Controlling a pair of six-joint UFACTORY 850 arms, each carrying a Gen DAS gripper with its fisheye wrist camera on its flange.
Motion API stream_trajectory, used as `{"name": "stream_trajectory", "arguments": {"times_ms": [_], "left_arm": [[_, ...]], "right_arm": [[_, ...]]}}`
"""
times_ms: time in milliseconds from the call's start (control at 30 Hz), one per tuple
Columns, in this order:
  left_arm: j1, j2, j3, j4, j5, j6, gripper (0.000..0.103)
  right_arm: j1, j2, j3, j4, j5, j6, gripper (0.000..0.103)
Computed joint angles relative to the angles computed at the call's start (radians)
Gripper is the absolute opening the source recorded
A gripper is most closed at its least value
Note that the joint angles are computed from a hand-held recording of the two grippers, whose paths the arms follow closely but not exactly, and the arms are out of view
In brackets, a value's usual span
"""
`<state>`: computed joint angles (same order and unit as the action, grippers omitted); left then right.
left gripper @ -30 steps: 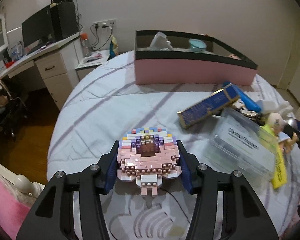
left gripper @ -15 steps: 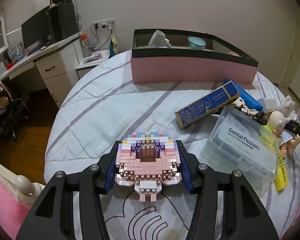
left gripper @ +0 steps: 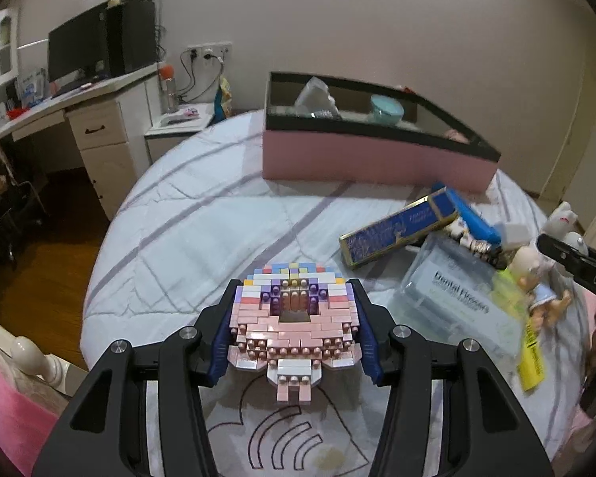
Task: Organize rigid objects
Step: 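Carry the brick toy and silver ball into the pink box and release both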
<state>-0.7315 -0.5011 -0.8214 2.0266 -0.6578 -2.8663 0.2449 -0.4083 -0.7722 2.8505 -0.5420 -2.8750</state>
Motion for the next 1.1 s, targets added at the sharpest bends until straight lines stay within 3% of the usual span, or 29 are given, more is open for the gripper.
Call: {"name": "stream_trajectory", "arguments": {"times_ms": [433, 733, 1100], "left_arm": [[-0.142, 0.126, 0.020, -0.163, -0.217, 0.156, 0.052], [-0.244, 0.186, 0.004, -0.201, -0.360, 0.229, 0.052], [-0.310, 0.207, -0.011, -0.249, -0.488, 0.285, 0.052]], "right_arm": [[0.070, 0.203, 0.155, -0.025, -0.187, -0.004, 0.054], [0.155, 0.322, 0.217, 0.016, -0.244, -0.061, 0.054], [0.177, 0.413, 0.275, 0.066, -0.283, -0.107, 0.055]]}}
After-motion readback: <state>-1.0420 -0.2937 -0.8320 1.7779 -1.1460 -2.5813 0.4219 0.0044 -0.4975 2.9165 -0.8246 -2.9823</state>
